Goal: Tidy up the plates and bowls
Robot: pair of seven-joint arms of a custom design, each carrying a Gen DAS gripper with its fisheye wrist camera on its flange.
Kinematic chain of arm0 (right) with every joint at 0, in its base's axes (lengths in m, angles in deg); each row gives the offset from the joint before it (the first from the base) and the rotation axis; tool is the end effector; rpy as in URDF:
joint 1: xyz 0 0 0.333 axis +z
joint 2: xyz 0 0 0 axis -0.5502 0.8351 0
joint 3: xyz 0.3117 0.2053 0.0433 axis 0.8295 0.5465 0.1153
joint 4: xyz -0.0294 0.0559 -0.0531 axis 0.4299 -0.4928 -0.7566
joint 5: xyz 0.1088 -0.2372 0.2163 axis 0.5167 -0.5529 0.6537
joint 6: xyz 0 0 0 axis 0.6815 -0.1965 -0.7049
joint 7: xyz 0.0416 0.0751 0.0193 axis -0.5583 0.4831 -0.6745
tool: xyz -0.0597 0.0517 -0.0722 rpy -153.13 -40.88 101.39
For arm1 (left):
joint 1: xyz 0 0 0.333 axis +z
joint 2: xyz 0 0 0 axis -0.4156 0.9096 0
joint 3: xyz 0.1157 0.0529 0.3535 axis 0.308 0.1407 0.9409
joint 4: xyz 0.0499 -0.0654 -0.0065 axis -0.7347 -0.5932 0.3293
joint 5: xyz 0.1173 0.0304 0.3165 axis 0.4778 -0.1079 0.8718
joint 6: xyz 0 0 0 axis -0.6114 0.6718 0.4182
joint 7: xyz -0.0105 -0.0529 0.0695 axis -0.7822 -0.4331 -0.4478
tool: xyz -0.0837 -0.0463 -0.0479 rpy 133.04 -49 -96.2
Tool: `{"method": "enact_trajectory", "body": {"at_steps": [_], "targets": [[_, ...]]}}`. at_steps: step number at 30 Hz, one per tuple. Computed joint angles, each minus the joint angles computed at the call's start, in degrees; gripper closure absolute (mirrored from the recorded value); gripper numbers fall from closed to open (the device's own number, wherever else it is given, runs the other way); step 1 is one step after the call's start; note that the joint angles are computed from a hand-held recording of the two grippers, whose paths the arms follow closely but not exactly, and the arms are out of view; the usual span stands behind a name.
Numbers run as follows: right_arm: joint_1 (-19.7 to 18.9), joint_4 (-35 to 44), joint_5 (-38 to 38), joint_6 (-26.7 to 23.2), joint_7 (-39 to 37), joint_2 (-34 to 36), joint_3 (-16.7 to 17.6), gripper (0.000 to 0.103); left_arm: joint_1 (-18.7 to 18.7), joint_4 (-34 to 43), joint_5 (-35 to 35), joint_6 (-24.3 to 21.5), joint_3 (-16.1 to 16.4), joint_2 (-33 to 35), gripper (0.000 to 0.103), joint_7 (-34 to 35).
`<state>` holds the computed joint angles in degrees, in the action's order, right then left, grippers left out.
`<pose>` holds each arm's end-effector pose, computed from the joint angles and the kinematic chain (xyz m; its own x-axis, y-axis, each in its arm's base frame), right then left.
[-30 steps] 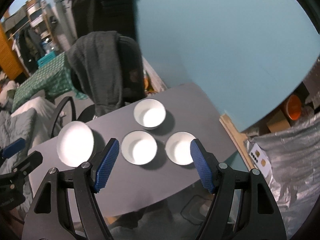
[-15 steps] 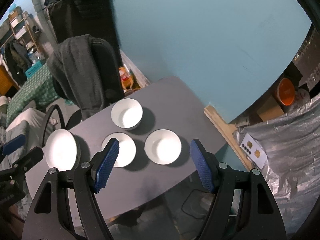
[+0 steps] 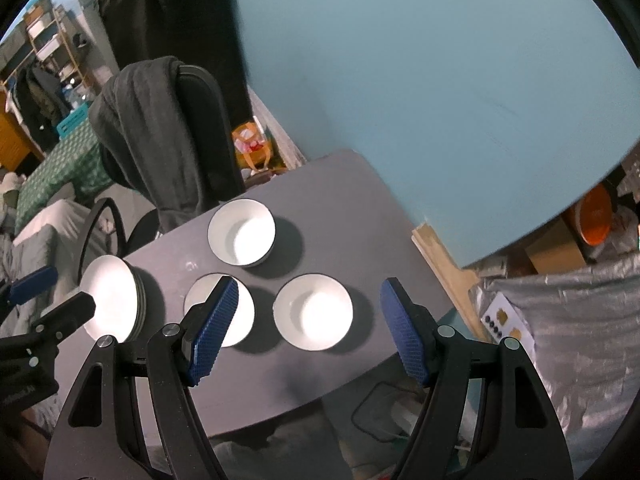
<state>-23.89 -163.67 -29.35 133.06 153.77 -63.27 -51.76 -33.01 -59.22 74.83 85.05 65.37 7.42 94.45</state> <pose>0.6625 0.0866 0.5854 -0.1370 -0.9906 -0.0030 -0.9062 0.1266 -0.4034 0.6774 -0.2042 0.5737 -0.2921 -0.9427 0.1612 -0.8840 0.2018 -0.4217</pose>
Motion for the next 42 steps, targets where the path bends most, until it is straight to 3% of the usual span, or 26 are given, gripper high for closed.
{"method": "enact_trajectory", "body": {"at_steps": [15,30,42], "targets": [[-3.15,9.39,5.01,-4.77,-11.9,7.04,0.87,0.03,-2.53,6.68,3.66,-4.91,1.86,5.33,0.027,-10.96],[-4.91,19.44,9.29,-11.13,-22.14,14.46,1.98,0.03,-3.73,5.54,5.86,-3.78,2.75,6.86,0.027,-19.18],[-4.63,22.35,11.24,-13.94,-27.24,18.28,2.69,0.03,-3.31,1.29,7.23,-1.31,2.68,7.41,0.027,-20.04]]}}
